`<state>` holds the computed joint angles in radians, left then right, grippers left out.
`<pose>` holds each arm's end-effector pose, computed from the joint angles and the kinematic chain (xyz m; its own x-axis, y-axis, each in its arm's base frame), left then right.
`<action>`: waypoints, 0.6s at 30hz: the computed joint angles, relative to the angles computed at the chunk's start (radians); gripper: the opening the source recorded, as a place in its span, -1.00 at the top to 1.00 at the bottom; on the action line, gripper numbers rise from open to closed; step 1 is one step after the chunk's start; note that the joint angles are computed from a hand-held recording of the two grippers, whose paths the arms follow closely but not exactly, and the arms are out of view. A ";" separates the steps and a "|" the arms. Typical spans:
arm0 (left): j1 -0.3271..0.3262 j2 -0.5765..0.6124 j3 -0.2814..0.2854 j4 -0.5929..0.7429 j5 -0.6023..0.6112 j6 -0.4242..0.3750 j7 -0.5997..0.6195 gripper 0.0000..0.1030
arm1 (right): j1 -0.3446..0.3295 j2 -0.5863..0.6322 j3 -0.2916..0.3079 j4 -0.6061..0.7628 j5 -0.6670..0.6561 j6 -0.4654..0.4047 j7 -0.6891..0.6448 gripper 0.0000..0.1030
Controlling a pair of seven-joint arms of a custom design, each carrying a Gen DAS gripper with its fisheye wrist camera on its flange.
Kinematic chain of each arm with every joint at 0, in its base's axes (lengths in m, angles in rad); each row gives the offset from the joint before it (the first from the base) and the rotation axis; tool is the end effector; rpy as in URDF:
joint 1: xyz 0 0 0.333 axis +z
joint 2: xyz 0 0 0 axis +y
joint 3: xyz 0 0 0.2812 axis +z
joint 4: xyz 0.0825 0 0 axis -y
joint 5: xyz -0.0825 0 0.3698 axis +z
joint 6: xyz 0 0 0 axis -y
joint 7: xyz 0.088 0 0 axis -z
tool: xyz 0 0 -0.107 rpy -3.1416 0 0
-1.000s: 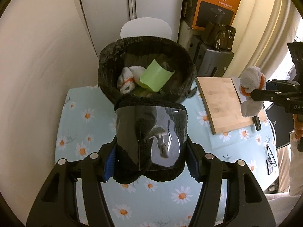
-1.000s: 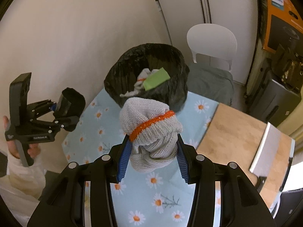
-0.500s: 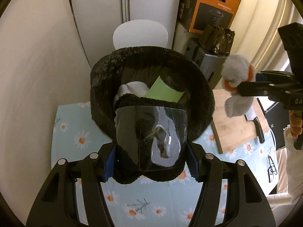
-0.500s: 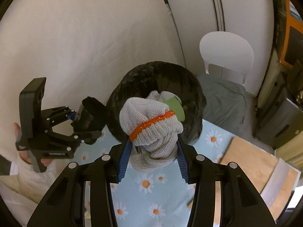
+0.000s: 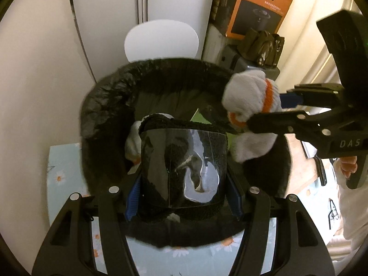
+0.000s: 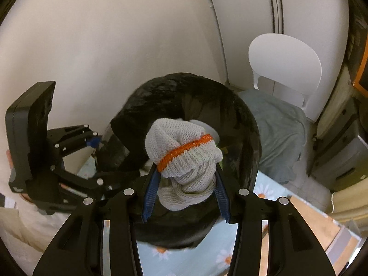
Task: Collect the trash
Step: 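Open both grippers to drop the sock and cylinder into the bin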
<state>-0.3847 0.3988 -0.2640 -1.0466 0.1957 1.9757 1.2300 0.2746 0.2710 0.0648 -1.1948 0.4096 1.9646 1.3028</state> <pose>0.5662 -0.3569 0.6471 -0.3045 -0.9487 0.0849 -0.8283 0.2197 -0.5154 0.5988 0.2313 0.6569 0.5627 -0.7780 -0.2794 -0.7630 -0.3587 -0.5378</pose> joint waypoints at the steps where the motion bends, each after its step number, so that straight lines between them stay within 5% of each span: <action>1: -0.001 0.016 0.000 0.016 -0.001 -0.005 0.003 -0.20 | 0.004 0.018 -0.002 0.021 -0.013 -0.004 0.005 0.17; 18: -0.022 0.157 0.017 0.172 -0.010 -0.041 0.085 -0.27 | 0.072 0.179 -0.030 0.217 -0.217 -0.055 -0.009 0.12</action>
<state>-0.4065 0.5555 -0.2473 -0.8744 0.1857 1.9346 1.3153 0.3462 0.4498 0.0352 -0.9781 0.1928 1.9099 1.2937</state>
